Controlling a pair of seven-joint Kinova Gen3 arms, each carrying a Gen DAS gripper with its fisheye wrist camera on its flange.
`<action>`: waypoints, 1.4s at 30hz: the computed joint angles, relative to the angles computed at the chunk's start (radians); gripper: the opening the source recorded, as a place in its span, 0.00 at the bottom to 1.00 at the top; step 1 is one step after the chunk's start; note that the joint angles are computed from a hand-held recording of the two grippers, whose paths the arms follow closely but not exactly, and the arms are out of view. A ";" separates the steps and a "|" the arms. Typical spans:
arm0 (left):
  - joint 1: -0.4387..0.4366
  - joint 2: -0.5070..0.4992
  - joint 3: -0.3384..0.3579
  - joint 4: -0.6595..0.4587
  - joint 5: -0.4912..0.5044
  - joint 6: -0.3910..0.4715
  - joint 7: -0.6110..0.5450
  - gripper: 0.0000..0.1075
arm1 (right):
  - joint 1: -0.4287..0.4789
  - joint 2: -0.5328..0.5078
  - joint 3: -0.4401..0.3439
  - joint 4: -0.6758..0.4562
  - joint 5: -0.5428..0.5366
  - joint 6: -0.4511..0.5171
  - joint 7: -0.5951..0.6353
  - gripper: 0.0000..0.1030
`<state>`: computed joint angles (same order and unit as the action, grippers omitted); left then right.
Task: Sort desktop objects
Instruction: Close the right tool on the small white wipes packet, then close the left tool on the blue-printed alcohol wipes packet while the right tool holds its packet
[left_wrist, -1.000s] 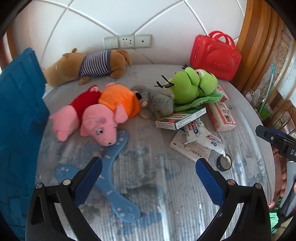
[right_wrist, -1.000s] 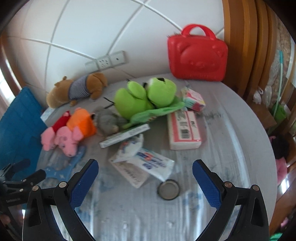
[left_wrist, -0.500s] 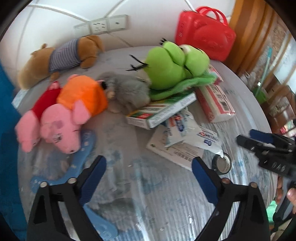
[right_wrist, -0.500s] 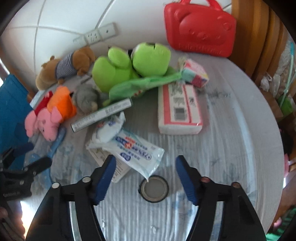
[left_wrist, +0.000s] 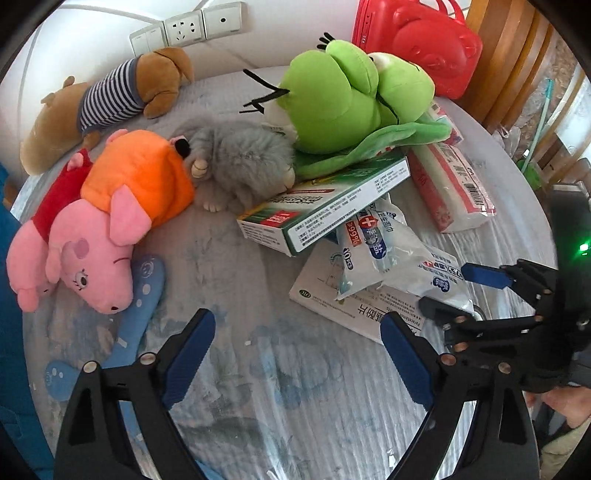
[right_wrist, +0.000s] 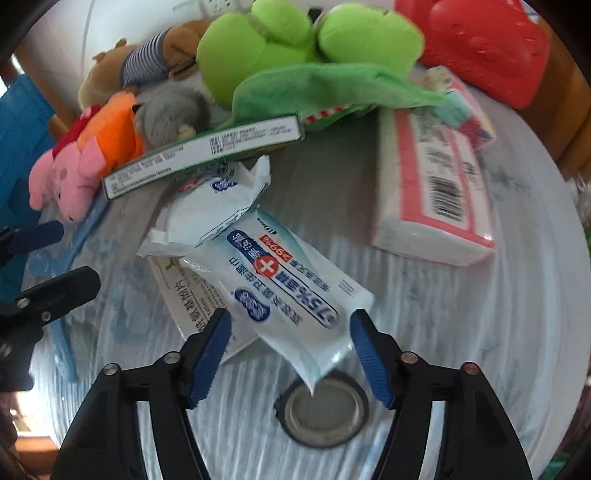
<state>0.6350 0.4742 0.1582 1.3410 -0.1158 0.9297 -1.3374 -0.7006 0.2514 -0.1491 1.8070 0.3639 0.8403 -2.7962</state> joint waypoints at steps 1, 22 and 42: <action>0.003 0.006 0.000 -0.005 -0.001 0.001 0.002 0.86 | -0.003 0.011 0.004 -0.001 0.013 0.002 -0.002 0.74; 0.121 0.125 0.022 -0.195 0.041 0.097 -0.033 0.86 | 0.162 -0.283 -0.077 0.283 0.099 -0.045 -0.263 0.35; 0.303 0.368 -0.117 -0.474 -0.091 0.186 0.306 0.87 | 0.347 -0.486 -0.126 0.454 0.038 -0.084 -0.115 0.31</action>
